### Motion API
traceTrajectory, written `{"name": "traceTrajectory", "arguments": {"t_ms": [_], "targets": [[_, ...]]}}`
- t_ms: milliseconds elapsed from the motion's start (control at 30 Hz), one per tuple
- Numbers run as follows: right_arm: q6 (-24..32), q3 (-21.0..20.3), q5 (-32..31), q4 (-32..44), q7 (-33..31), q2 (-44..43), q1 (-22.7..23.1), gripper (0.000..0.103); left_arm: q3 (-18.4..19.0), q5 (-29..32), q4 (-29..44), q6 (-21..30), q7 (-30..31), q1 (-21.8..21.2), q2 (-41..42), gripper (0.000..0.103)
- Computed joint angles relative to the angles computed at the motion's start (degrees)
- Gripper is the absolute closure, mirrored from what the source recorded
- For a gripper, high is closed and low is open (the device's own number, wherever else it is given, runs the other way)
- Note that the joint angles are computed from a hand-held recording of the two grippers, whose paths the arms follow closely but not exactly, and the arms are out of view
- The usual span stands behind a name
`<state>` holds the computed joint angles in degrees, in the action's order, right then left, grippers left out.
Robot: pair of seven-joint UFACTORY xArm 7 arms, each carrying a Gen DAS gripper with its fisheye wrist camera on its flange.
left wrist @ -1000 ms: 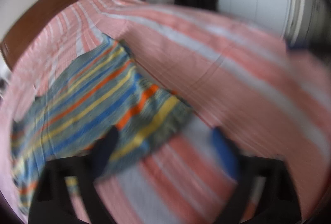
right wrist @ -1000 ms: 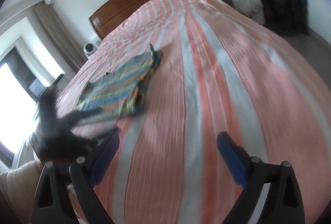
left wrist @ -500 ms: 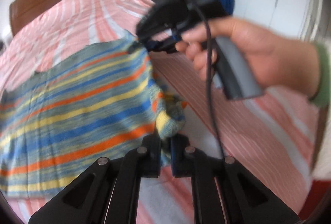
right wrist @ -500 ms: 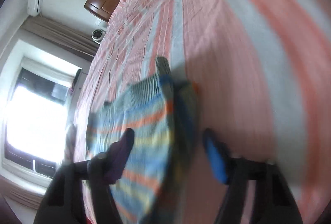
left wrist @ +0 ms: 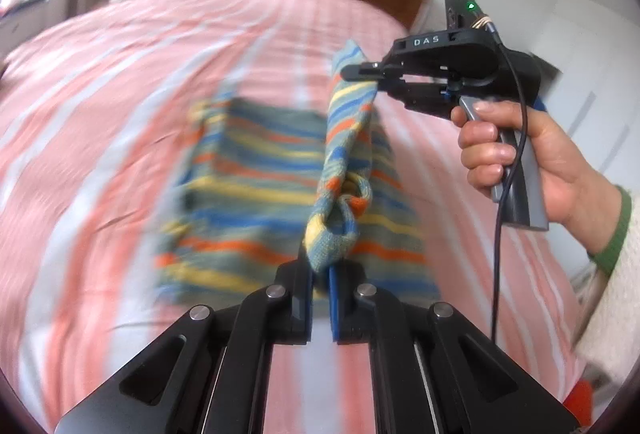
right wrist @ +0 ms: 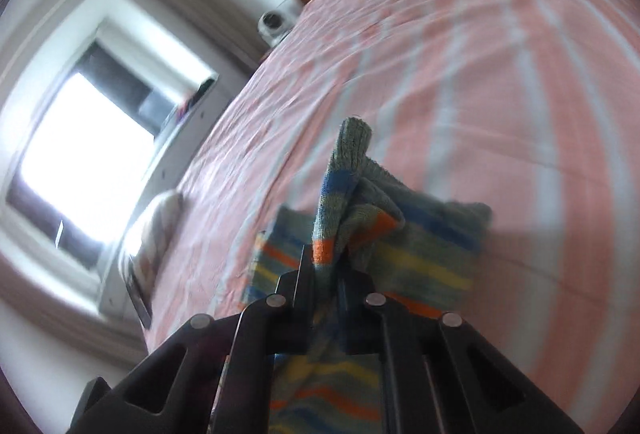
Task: Fold small clothes
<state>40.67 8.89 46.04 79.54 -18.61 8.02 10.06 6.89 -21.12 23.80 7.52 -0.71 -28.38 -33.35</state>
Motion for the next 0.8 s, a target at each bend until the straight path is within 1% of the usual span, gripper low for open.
{"name": "traceTrajectory", "arguments": {"t_ms": [33,100,167,200,233,267,300,333,433,467,567,633,700,800], "targets": [[-0.6,0.8,-1.7,2.4,1.7,2.6,1.4,0.094,0.4,0.0,-0.7,0.7,-0.3,1.2,-0.6,0.099],[-1.9,2.0,-6.4,6.8,5.0,7.7,4.0,0.094,-0.5,0.7,-1.1,1.4,-1.6,3.8,0.3,0.097],[-3.1,2.9,-11.5,10.5,8.0,12.2,6.6,0.093,-3.8,2.7,-0.2,4.1,-5.0,8.8,1.8,0.087],[-3.6,3.7,-11.7,11.0,8.3,13.3,6.8,0.091,-5.1,3.3,-0.1,4.5,-6.5,10.2,2.1,0.077],[-4.3,5.2,-9.9,11.3,7.9,14.6,6.3,0.082,-5.1,3.6,-0.6,4.8,-7.1,10.6,1.5,0.056],[-4.9,6.7,-7.2,11.4,7.4,15.5,5.4,0.065,-6.6,4.6,-1.3,5.4,-8.6,12.4,0.2,0.048],[-6.5,8.6,-3.0,10.4,5.9,15.6,4.1,0.053,-7.5,5.4,-1.8,5.1,-9.8,13.4,-0.6,0.031],[-7.7,9.3,-1.0,10.0,5.0,15.4,3.6,0.053,-8.4,6.4,-2.5,4.5,-10.7,14.2,-1.5,0.027],[-11.6,9.5,1.9,5.0,2.1,10.9,3.1,0.053,-10.2,9.8,-1.5,5.0,-13.0,16.7,-0.3,0.026],[-12.2,9.1,2.3,2.9,1.3,8.9,2.9,0.053,-9.1,10.4,-1.5,5.8,-12.7,16.8,-0.7,0.026],[-13.3,6.4,-0.4,-3.7,0.7,1.9,3.5,0.053,-9.0,12.1,0.0,6.3,-13.4,18.1,1.7,0.026],[-14.0,4.7,-2.6,-9.5,0.0,-3.8,4.3,0.053,-10.1,13.6,0.9,7.0,-14.6,19.6,2.9,0.026],[-14.0,3.1,-3.8,-14.2,-1.0,-8.3,5.2,0.052,-10.5,14.8,0.1,8.8,-15.4,20.3,1.0,0.026],[-14.0,1.1,-6.4,-20.7,-0.3,-13.9,7.1,0.051,-10.9,16.1,-0.9,12.2,-16.3,20.6,-2.7,0.025]]}}
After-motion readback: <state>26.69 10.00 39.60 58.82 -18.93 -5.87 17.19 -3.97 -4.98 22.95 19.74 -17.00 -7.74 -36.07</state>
